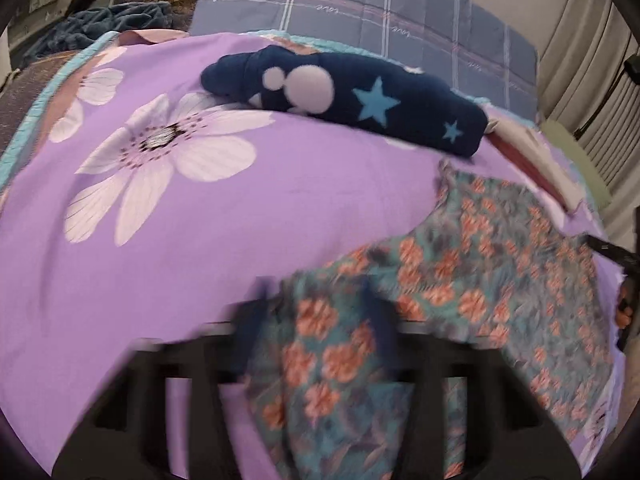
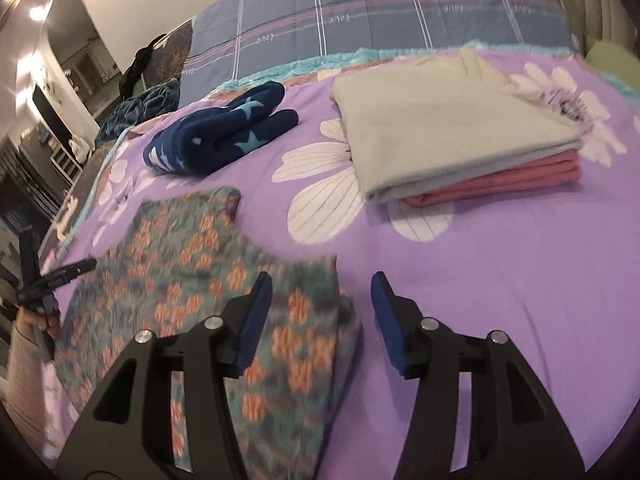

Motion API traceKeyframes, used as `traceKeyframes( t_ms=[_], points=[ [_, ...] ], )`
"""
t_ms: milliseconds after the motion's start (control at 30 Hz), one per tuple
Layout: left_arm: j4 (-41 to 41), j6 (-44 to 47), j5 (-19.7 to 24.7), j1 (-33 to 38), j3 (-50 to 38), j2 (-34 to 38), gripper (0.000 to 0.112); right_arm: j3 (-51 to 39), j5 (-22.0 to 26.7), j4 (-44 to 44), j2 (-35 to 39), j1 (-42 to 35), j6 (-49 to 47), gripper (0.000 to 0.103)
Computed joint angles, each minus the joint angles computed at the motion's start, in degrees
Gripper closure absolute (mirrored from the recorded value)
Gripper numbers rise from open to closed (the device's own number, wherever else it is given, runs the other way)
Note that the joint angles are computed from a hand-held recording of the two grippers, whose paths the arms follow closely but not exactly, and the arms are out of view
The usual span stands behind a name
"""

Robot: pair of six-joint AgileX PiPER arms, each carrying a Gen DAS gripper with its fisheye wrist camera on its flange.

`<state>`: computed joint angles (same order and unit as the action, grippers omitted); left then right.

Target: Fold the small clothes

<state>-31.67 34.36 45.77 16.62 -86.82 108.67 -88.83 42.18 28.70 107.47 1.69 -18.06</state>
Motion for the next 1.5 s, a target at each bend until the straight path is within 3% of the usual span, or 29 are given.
traceKeyframes(
  t_ms=[33, 67, 200, 333, 433, 533, 600, 700, 767, 800, 833, 900, 967, 1033, 1133, 1300, 1400, 1500],
  points=[
    [0.1, -0.6, 0.1, 0.1, -0.5, 0.1, 0.108, -1.4, 0.4, -0.2, 1.1, 0.1, 0.6, 0.085],
    [0.1, -0.8, -0.6, 0.1, 0.0, -0.5, 0.108, -2.3, 0.8, -0.7, 1.8, 0.4, 0.8, 0.098],
    [-8.1, 7.1, -2.9, 2.8, 4.9, -6.8, 0.108, 4.6, -6.9, -0.2, -5.0, 2.2, -2.8, 0.098],
    [-15.0, 11.8, -1.6, 5.8, 6.4, -11.5, 0.108, 7.4, -8.1, 4.9, -10.6, 1.6, -7.1, 0.098],
    [-15.6, 12.0, -2.6, 5.7, 4.9, -12.3, 0.108, 5.7, -7.5, 8.9, -11.3, 0.7, -9.0, 0.098],
    [-9.7, 6.2, -5.1, 3.2, 0.0, -9.1, 0.108, 0.3, -6.8, 5.3, -7.2, 1.0, -3.8, 0.098],
    [-0.6, 1.3, -9.6, -0.5, -3.3, -4.9, 0.107, -6.8, -5.6, -2.1, -0.4, 2.1, 4.2, 0.096],
    [9.0, -7.6, -6.9, -2.9, -10.1, 3.3, 0.105, -15.6, -1.6, -8.7, 8.4, 2.8, 13.7, 0.085],
    [11.1, -10.4, -4.7, -3.2, -11.5, 6.2, 0.095, -18.1, 0.8, -10.7, 12.0, 2.7, 17.5, 0.082],
    [10.3, -9.8, -4.9, -3.0, -10.4, 5.9, 0.077, -16.9, 0.7, -9.2, 12.0, 2.3, 16.7, 0.082],
    [8.8, -8.2, -7.0, -2.6, -7.4, 4.2, 0.065, -14.8, 0.0, -8.0, 11.1, 2.1, 15.7, 0.082],
    [2.2, -0.1, -11.2, -0.8, 0.3, -1.5, 0.061, -8.3, -1.9, -7.1, 7.0, 1.5, 13.0, 0.080],
    [-5.6, 8.2, -10.3, 2.1, 6.6, -7.3, 0.060, 0.9, -4.9, -5.1, 0.1, 0.4, 9.0, 0.076],
    [-12.7, 16.0, -7.9, 5.8, 12.5, -12.8, 0.053, 9.7, -6.7, 0.6, -6.8, -1.7, 2.5, 0.073],
    [-21.7, 27.7, 0.8, 14.2, 22.9, -21.9, 0.053, 23.4, -7.6, 8.6, -18.0, -5.1, -7.6, 0.071],
    [-19.9, 34.9, 9.7, 23.4, 34.4, -30.2, 0.053, 39.1, -3.2, 14.6, -32.8, -10.5, -15.0, 0.070],
    [-15.9, 38.6, 11.1, 25.8, 39.1, -34.6, 0.053, 44.5, -2.0, 13.5, -39.6, -9.5, -15.8, 0.068],
    [-14.4, 41.8, 12.3, 25.9, 42.3, -36.6, 0.053, 47.3, -2.1, 9.4, -43.7, -6.0, -14.9, 0.058]
  ],
)
